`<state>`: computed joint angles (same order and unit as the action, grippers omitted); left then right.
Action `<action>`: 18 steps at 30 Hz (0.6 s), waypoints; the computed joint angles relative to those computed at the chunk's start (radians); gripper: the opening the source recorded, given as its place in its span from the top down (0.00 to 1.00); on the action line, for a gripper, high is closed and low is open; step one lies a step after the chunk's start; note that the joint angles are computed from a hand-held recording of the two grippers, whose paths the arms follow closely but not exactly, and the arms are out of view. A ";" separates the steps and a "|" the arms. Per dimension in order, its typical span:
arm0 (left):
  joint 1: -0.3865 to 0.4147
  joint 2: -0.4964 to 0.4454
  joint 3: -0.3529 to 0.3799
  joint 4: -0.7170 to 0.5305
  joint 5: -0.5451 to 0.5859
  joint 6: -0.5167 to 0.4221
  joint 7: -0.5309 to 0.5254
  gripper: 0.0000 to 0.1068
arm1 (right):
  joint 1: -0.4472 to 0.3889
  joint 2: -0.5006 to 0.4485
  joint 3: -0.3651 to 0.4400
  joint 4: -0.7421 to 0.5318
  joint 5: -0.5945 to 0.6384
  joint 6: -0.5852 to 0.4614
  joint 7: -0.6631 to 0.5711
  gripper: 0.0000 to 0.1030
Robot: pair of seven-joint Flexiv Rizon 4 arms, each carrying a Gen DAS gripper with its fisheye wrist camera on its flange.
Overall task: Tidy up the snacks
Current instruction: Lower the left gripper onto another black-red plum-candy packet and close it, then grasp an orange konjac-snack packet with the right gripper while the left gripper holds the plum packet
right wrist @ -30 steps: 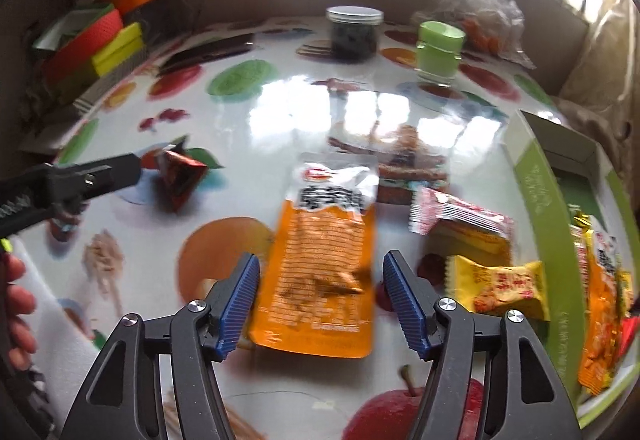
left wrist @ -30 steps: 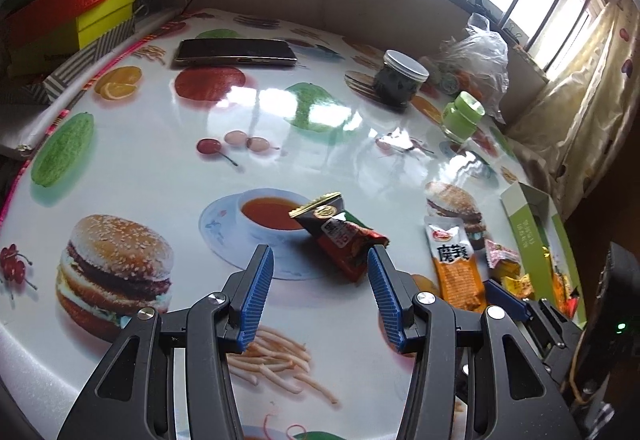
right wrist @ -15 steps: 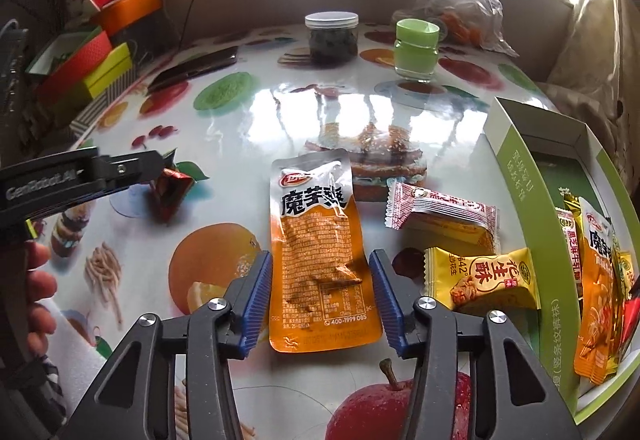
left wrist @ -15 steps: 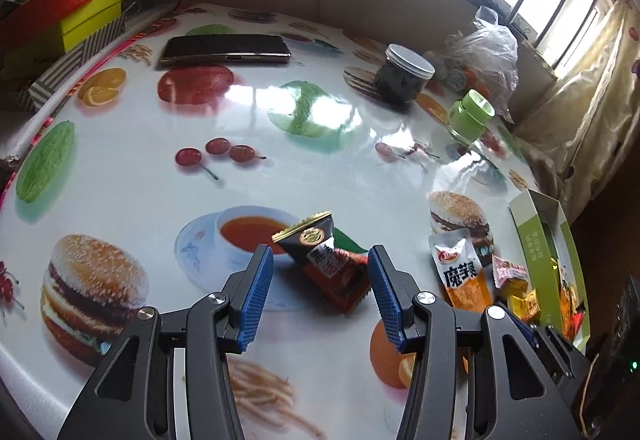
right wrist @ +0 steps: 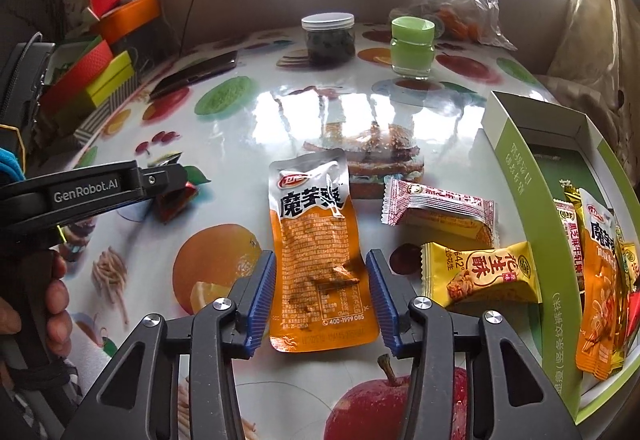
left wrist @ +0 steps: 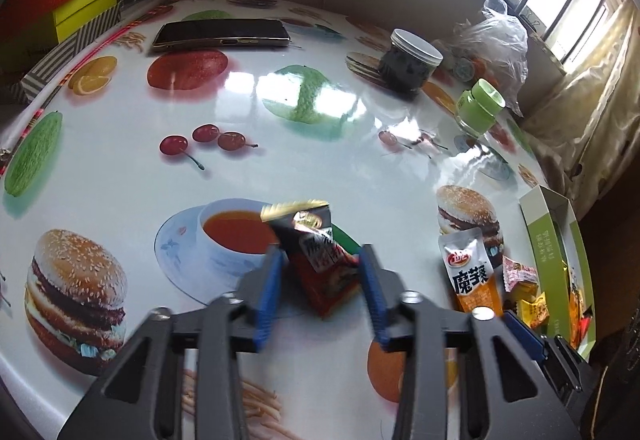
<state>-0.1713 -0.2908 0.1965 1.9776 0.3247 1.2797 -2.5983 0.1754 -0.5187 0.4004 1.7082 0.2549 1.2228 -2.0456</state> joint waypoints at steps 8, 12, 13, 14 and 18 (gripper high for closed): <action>-0.008 0.002 0.005 -0.007 0.034 -0.004 -0.001 0.75 | -0.001 0.001 0.000 -0.002 0.006 -0.004 -0.004 0.57; -0.011 0.007 0.004 -0.003 0.046 0.005 -0.003 0.75 | -0.004 0.001 0.002 -0.003 0.011 -0.007 -0.008 0.57; -0.013 0.009 0.004 -0.002 0.051 0.006 -0.003 0.75 | -0.005 0.002 0.003 -0.002 0.013 -0.008 -0.009 0.57; -0.015 0.011 0.004 -0.002 0.054 0.004 -0.004 0.75 | -0.006 0.003 0.005 -0.002 0.016 -0.010 -0.011 0.57; -0.018 0.012 -0.009 -0.005 0.056 -0.005 0.009 0.75 | -0.009 0.005 0.008 -0.003 0.025 -0.012 -0.019 0.57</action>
